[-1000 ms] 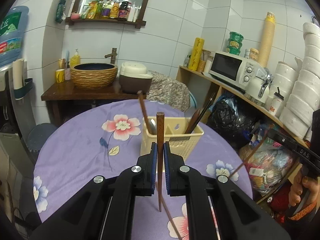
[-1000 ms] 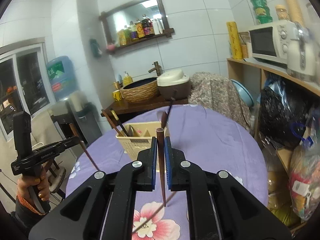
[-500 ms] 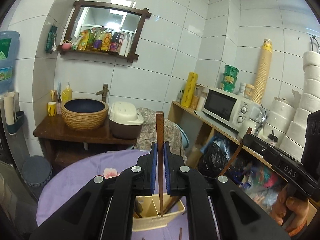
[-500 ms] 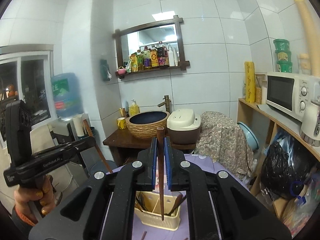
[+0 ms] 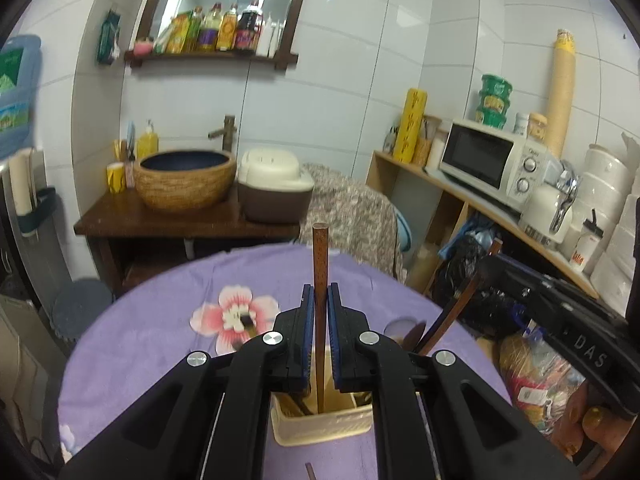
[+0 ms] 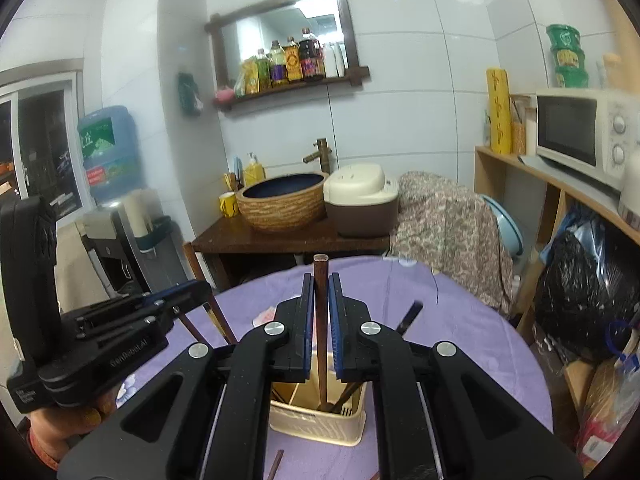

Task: Organize utensils
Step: 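Open both grippers to release the chopsticks into the holder, then withdraw both grippers from the holder toward the last chopsticks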

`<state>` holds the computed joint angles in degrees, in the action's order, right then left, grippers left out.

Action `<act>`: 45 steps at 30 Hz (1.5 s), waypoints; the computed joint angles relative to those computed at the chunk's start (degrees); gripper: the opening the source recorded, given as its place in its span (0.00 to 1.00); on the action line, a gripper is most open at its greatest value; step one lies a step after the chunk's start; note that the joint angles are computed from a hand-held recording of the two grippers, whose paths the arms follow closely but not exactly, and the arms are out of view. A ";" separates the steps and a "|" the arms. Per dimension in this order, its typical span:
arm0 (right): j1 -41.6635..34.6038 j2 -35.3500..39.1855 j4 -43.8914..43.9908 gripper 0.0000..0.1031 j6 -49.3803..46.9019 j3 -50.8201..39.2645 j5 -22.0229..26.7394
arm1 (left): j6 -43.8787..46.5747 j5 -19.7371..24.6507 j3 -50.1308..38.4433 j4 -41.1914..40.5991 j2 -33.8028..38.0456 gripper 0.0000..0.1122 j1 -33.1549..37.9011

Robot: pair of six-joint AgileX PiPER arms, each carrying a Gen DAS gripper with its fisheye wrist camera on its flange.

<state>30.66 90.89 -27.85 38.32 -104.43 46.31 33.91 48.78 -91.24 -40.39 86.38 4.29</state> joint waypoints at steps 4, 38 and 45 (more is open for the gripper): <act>-1.00 -1.26 0.07 0.08 2.39 5.56 -3.01 | 0.51 -1.45 3.46 1.03 0.16 0.07 -0.85; 19.72 -5.23 -11.76 0.94 29.99 34.67 18.12 | 23.50 -11.30 46.35 -2.40 -19.77 0.87 12.86; 22.50 0.42 -5.43 0.94 29.57 35.05 16.67 | 27.99 -11.46 49.50 -3.45 -20.01 0.87 16.60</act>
